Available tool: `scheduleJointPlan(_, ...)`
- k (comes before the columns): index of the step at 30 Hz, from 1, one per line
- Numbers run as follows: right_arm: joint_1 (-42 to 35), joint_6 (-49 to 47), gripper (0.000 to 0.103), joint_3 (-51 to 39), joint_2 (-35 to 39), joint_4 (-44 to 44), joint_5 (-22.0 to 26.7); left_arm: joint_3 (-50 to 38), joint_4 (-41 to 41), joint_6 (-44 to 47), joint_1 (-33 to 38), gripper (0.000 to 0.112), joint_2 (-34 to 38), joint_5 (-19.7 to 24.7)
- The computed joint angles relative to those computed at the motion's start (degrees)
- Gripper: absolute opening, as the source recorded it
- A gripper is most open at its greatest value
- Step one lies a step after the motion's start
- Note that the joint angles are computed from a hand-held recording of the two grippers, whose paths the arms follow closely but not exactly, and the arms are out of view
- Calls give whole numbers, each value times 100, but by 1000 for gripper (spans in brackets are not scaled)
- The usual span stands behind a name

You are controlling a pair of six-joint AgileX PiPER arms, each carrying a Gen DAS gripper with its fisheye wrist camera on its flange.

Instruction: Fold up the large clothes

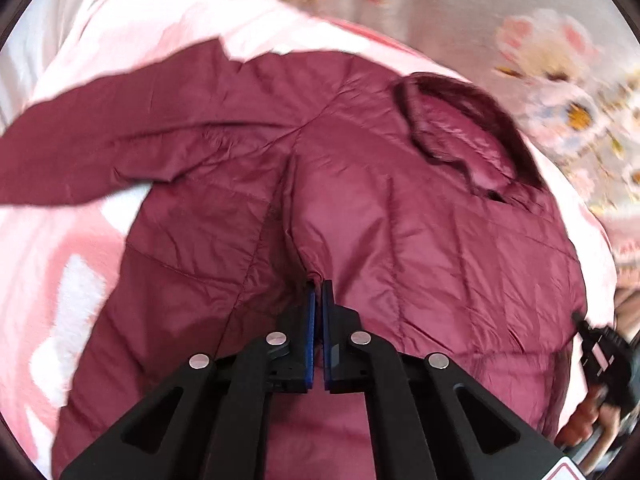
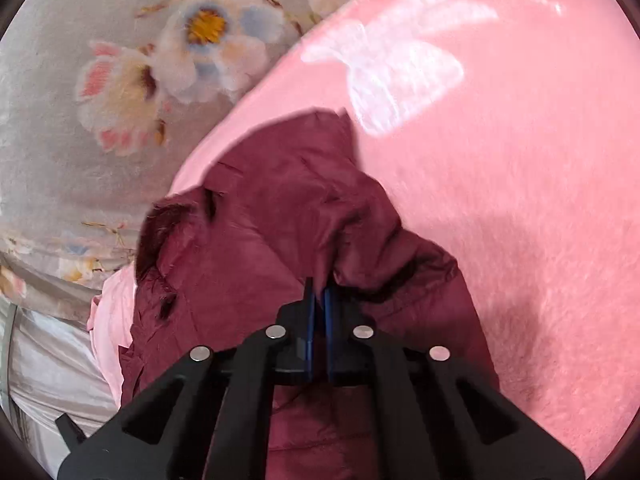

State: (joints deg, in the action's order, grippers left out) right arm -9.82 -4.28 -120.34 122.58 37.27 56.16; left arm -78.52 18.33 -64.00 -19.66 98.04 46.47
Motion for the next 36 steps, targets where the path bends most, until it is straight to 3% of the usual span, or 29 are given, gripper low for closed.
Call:
scheduleJointPlan(3, 59, -517, 1, 1100, -856, -407, -721, 219, 456, -205, -343, 0, -194, 79)
scheduleJointPlan(5, 252, -125, 1, 710, -490, -1312, -437, 198, 391, -158, -367, 0, 20, 89)
scheduleJointPlan(7, 299, 2, 1, 219, -12, -1560, 88, 98, 348, -214, -355, 1, 323, 100)
scheduleJointPlan(12, 195, -130, 11, 499, -417, -1311, 77, -20, 990, -523, -532, 7, 258, 571)
scheduleJointPlan(16, 249, -211, 21, 1088, -1162, -1500, -483, 44, 1574, -789, -539, 8, -141, 1061)
scheduleJointPlan(18, 370, -165, 30, 867, -1196, -1611, -531, -100, 1764, -797, -554, 9, -293, 1308)
scheduleJointPlan(20, 573, -38, 30, 307, -959, -1887, -372, -361, 1851, -783, -578, 9, -308, 1432)
scheduleJointPlan(23, 1050, 354, 30, -651, -320, -2853, -142, -928, 1789, -529, -579, 26, 21, 1388)
scheduleJointPlan(25, 1227, 394, 30, -1035, 53, -3084, 64, -1241, 1656, -396, -578, 29, 448, 1288)
scheduleJointPlan(31, 1353, 494, 28, -484, 315, -3497, -209, -1466, 1434, -376, -624, 29, 1412, 1067)
scheduleJointPlan(33, 1252, 339, 28, -133, 214, -3223, -498, -1314, 1784, -681, -743, 30, 1542, 934)
scheduleJointPlan(36, 1312, 414, 28, -12, 150, -3430, -597, -1467, 2231, -926, -957, 30, 1793, 1199)
